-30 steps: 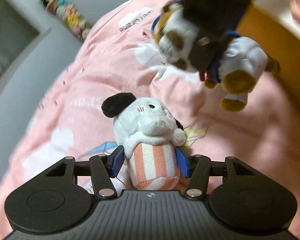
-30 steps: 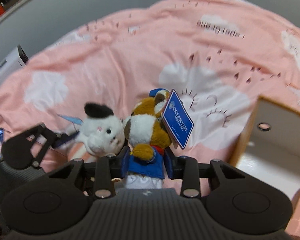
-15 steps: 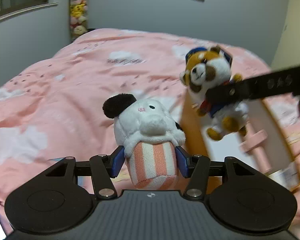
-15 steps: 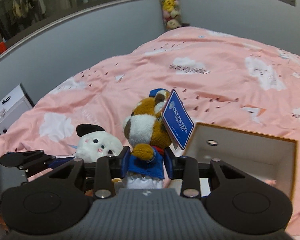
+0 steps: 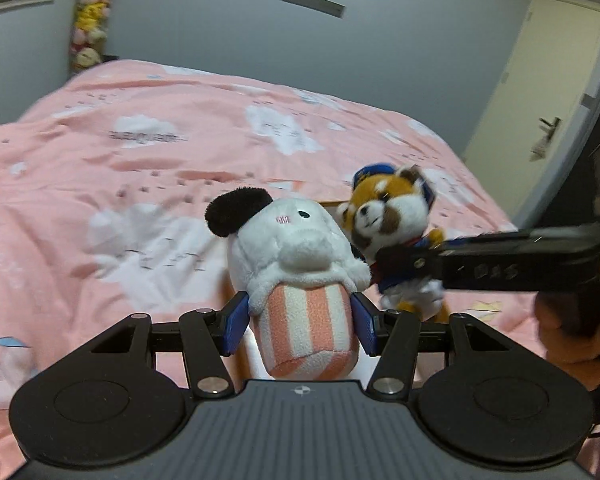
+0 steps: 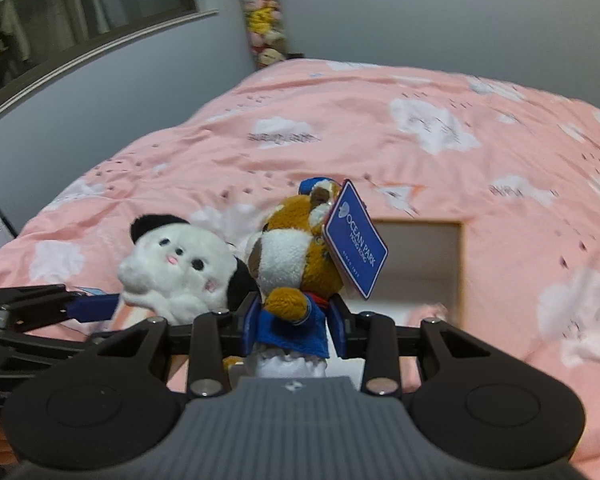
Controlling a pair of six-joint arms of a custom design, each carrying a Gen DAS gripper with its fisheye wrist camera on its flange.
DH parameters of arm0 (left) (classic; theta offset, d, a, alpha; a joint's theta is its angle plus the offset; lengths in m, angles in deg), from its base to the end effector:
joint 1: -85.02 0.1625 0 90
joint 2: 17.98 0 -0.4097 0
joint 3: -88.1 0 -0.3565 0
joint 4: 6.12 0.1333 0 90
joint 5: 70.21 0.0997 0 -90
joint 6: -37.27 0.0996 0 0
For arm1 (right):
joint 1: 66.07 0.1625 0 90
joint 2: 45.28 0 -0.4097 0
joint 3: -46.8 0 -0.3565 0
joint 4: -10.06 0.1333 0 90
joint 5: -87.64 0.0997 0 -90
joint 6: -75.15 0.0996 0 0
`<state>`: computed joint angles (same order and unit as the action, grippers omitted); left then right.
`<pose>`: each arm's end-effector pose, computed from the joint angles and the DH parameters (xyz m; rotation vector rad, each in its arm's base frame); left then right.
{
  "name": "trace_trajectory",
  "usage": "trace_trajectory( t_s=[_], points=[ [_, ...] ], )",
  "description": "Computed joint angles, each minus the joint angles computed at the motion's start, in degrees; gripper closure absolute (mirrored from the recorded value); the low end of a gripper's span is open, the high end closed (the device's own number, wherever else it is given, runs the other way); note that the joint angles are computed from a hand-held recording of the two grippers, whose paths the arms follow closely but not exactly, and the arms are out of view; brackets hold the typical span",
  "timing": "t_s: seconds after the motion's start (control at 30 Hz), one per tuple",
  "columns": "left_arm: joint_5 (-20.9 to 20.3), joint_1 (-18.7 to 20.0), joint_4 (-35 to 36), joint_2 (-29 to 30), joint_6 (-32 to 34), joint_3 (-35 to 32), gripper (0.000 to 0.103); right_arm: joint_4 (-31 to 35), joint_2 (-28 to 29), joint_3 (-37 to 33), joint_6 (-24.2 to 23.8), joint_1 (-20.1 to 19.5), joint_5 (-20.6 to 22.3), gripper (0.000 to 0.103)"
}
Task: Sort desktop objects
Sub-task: 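Carry both plush toys over the white box with both grippers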
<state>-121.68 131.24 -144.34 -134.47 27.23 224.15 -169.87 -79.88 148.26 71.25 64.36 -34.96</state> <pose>-0.0513 -0.3359 0.3893 0.5294 2.5412 -0.9980 0.4510 -0.4066 0.0292 0.8460 -2.4924 0.7500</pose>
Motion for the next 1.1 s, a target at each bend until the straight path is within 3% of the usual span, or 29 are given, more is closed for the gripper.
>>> trace_trajectory(
  t_s=[0.3, 0.8, 1.1],
  points=[
    [-8.2, 5.78, -5.59, 8.29, 2.08, -1.26, 0.04, -3.39, -1.95, 4.73, 2.7, -2.28, -1.9, 0.065],
    [-4.13, 5.81, -3.68, 14.93, 1.21, -1.93, 0.04, -4.05, -2.33, 7.9, 3.81, -4.66, -0.27, 0.065],
    [-3.03, 7.43, -5.34, 18.14, 6.18, -2.88, 0.04, -1.19, -2.47, 6.48, 2.09, -6.28, 2.18, 0.065]
  ],
)
